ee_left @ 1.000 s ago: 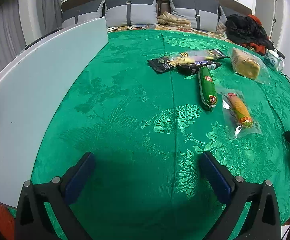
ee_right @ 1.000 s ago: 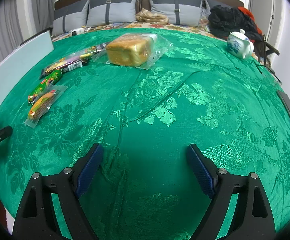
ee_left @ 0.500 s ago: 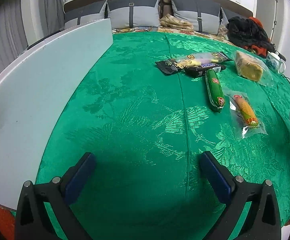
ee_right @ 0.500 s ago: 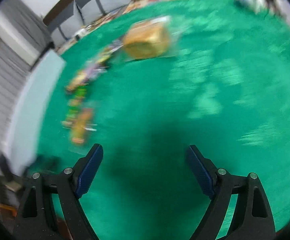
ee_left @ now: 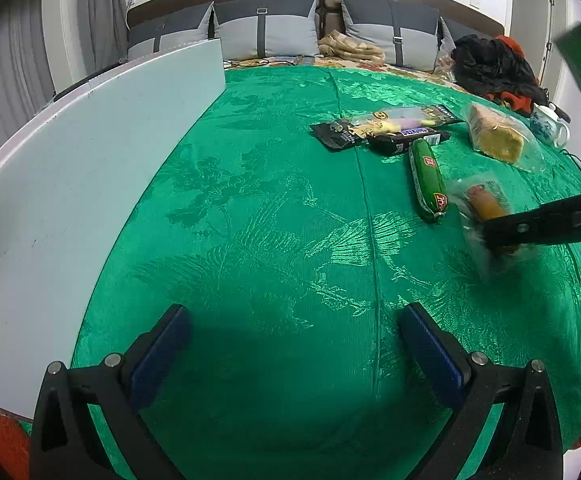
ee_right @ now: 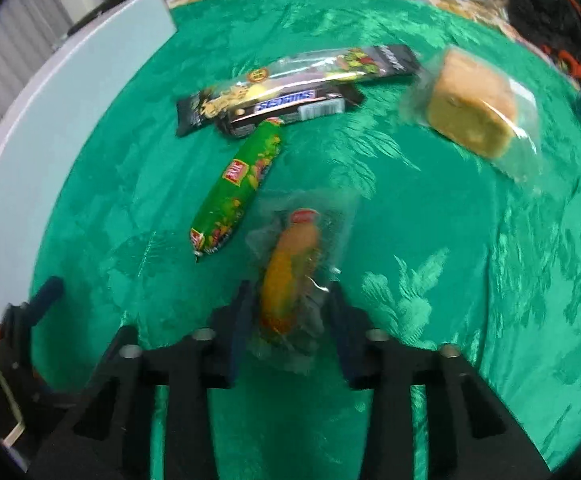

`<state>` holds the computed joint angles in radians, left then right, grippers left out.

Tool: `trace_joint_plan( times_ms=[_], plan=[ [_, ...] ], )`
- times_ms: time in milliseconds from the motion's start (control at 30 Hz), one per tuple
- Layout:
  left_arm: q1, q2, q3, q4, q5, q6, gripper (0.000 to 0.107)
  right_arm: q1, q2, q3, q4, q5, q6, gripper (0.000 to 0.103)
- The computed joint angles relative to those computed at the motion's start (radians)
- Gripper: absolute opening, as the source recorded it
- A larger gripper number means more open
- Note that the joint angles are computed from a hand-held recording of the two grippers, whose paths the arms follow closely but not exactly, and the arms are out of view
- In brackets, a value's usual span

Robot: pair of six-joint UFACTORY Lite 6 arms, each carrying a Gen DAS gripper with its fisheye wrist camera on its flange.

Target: Organize snacks

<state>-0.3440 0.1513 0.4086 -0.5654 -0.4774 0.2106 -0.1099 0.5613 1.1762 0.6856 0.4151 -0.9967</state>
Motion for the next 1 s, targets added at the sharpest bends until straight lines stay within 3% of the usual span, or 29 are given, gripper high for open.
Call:
trace_joint_plan(
  times_ms=[200,333,433,500,567,733,833,1000],
  plan=[
    [0.000,-0.001,-0.001,-0.001,-0.001,0.000,0.103,-0.175,-0.028,-0.022,0.057,-0.057,-0.239,0.033],
    [0.000,-0.001,-0.002,0.000,-0.001,0.000,0.103,-0.322,0.069,0.096,0.135,-0.040,-0.397,0.034],
    [0.001,-0.001,-0.001,0.001,-0.001,0.000,0.103,-0.405,0.161,0.205,0.252,0.013,-0.568,0.044],
    [0.001,-0.001,-0.001,0.001,-0.002,-0.001,0.103,-0.433,0.200,0.230,0.367,0.014,-0.710,0.073],
    [0.001,0.000,-0.001,0.002,-0.001,-0.001,0.103,-0.466,0.225,0.242,0.436,0.045,-0.805,0.075],
    [0.001,0.001,0.000,0.003,-0.001,-0.002,0.103,-0.524,0.280,0.301,0.465,0.142,-0.832,0.085],
    [0.002,0.001,0.000,0.004,-0.002,-0.002,0.103,-0.536,0.250,0.229,0.598,0.147,-1.007,0.088],
    [0.005,-0.006,-0.002,-0.001,0.004,0.004,0.103,-0.545,0.253,0.226,0.607,0.151,-1.024,0.089]
  ],
)
